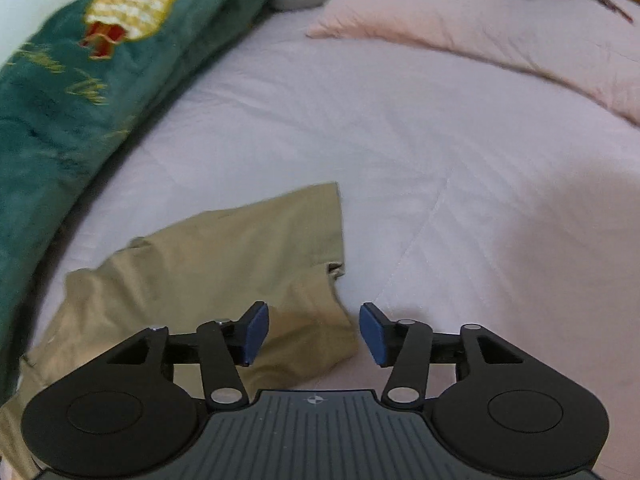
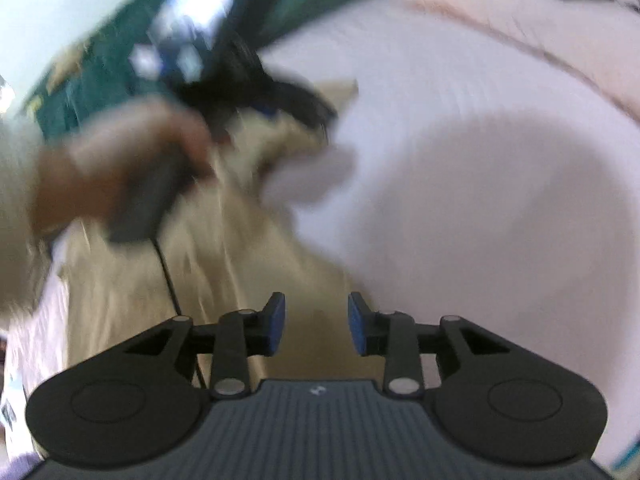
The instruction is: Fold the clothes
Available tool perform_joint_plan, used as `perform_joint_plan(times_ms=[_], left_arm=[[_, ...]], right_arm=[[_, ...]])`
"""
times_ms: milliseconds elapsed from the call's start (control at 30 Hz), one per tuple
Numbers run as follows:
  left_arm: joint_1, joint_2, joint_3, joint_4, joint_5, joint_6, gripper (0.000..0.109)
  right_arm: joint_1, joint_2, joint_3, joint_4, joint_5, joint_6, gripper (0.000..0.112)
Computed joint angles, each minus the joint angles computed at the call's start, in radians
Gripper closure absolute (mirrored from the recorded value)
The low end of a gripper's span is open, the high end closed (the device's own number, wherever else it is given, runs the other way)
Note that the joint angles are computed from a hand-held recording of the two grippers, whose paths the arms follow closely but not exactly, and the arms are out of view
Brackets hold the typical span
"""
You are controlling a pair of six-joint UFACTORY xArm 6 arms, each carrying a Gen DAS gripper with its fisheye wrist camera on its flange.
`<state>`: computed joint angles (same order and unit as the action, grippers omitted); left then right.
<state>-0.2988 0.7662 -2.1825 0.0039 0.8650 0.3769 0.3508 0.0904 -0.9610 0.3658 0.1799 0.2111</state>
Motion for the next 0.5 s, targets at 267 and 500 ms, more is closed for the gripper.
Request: perform_joint_plan(times_ms=[267,500], left_arm=[[0.025,0.051,-0.003,-0.123,-0.086,-0.086,0.043],[0.024,-0.030,0.174,-0.165,-0.220,-0.156,0.054]], right_arm=[[-0.170,0.336,-0.463,0.557,0.088,-0.440,0.071],[-0.216,0.788,-1.038,0.507,0.397,-0.375,0.071]])
